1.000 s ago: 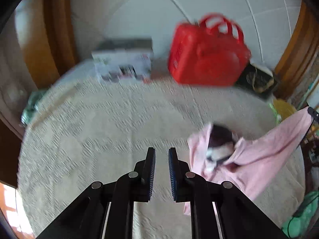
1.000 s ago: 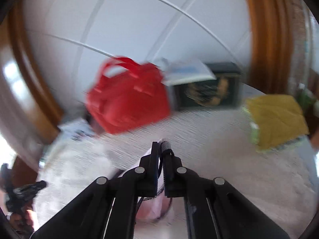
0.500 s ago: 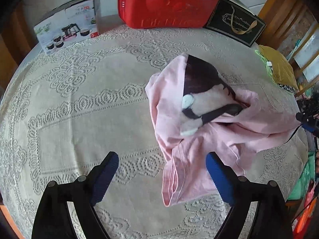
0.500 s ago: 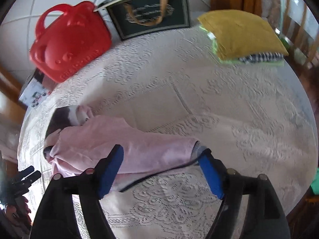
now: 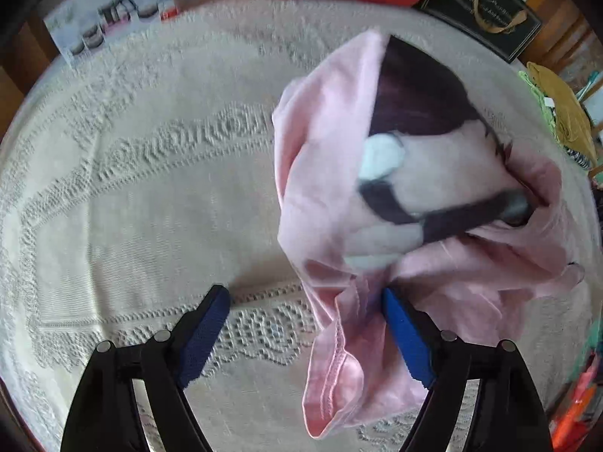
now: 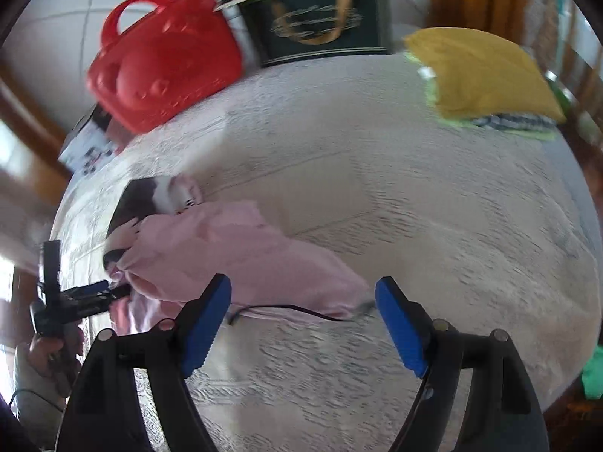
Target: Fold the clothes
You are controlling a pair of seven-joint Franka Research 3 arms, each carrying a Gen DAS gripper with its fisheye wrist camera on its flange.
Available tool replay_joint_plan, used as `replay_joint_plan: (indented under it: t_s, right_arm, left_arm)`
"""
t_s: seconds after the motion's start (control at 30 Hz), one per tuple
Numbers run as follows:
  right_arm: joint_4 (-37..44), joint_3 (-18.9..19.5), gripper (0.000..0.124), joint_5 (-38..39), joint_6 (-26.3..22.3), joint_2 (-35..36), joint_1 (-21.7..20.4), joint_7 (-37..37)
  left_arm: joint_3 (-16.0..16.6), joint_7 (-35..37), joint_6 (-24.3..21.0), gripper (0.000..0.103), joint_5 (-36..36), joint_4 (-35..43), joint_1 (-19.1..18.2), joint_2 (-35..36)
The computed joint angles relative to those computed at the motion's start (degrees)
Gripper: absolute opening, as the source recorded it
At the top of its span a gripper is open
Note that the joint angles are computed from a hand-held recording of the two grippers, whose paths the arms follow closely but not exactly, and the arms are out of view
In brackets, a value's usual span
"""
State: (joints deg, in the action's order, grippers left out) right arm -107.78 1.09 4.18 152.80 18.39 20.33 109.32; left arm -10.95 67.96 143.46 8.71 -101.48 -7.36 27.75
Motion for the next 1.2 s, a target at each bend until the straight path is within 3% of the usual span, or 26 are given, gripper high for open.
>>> replay_joint_plan:
  t_s: [0.17,0.23,0.3,0.37,0.43,0.47,0.5,0.53,0.57,0.63,0.7,0.77,0.83,0.9,1.07,1.13,1.17,1.2]
  right_arm:
    - [12.50,2.40,0.067,3.58,-4.32,9.81,-0.42,-5.38]
    - [18.15,2.74,0.067,4.75,-6.02,13.88,-0.28,-6.72]
    - [24.79,3.77,0.071,6.91,-9.39,18.56,-0.75,-8.36]
    - [30.17,3.68,0.082,7.29,-13.30,22.28,-0.04,-8.96]
    - [34.75,3.75,0.082,6.99,-16.95,25.44,0.75,-10.54]
    - [36.37,3.88,0.074,6.54,-18.50,26.57,1.21,-12.14]
    - [37.19,4.10,0.030,6.08,-19.06,27.38,1.62,-13.81]
    - [36.01,3.19,0.011,5.74,-18.11,26.23,2.32,-13.62]
    - [33.34,2.29,0.007,5.25,-15.47,24.26,2.96,-13.04]
    - [28.37,0.63,0.006,3.73,-10.17,20.60,4.18,-11.46]
    - [19.19,-1.29,0.005,3.64,-0.91,13.63,4.22,-7.75]
    - [12.36,-5.86,0.003,0.02,5.11,8.34,6.05,-0.57]
    - [8.22,-10.88,0.003,-6.26,6.40,5.07,8.30,7.34]
    - [5.41,-11.43,0.003,-8.41,5.41,2.96,7.20,10.04]
    - [0.63,0.77,0.004,3.69,5.50,0.85,-2.77,-3.16]
    - [1.14,2.19,0.014,5.88,4.28,1.46,-3.07,-5.85]
    - [1.91,2.42,0.029,6.34,3.67,2.13,-2.74,-6.39]
    - [3.17,2.67,0.053,6.96,2.88,3.06,-2.65,-7.09]
  left_arm:
    - [2.66,-6.21,7.78,0.090,6.38,-5.40,-3.14,-1.70]
    - [2.51,-6.80,8.68,0.093,7.39,-6.17,-3.06,-1.87]
    - [0.67,-4.33,7.29,0.089,5.24,-5.37,-1.25,-1.57]
    - [0.39,-3.70,8.19,0.064,4.59,-6.39,-0.65,-2.32]
    - [-1.73,-1.00,9.25,0.027,1.18,-7.73,1.36,-3.18]
    - [-2.50,0.08,9.49,0.022,-0.33,-8.30,1.92,-3.65]
    - [-2.91,0.89,9.68,0.015,-1.31,-8.84,2.13,-4.22]
    - [-2.64,1.10,9.77,0.014,-1.11,-9.35,1.65,-5.00]
    - [-2.58,1.48,10.30,0.014,-1.15,-10.10,1.44,-6.04]
    - [-2.86,2.83,12.86,0.014,-2.17,-12.35,1.83,-9.14]
    - [-1.80,2.68,14.55,0.015,-1.34,-13.73,1.44,-11.82]
    - [-0.89,2.56,16.12,0.015,-0.43,-13.99,1.28,-12.93]
    - [-2.95,7.43,16.63,0.015,-5.02,-13.62,3.64,-12.96]
    - [-4.04,11.81,15.56,0.015,-7.18,-12.39,4.37,-12.41]
    - [-3.22,15.19,7.76,0.015,-5.24,-4.86,1.26,-6.81]
    - [-2.29,13.92,5.61,0.015,-3.88,-1.89,-0.15,-4.18]
    - [-2.19,13.57,5.10,0.015,-3.84,-1.32,-0.29,-3.51]
    - [-2.45,13.73,4.32,0.015,-4.27,-0.82,-0.14,-2.91]
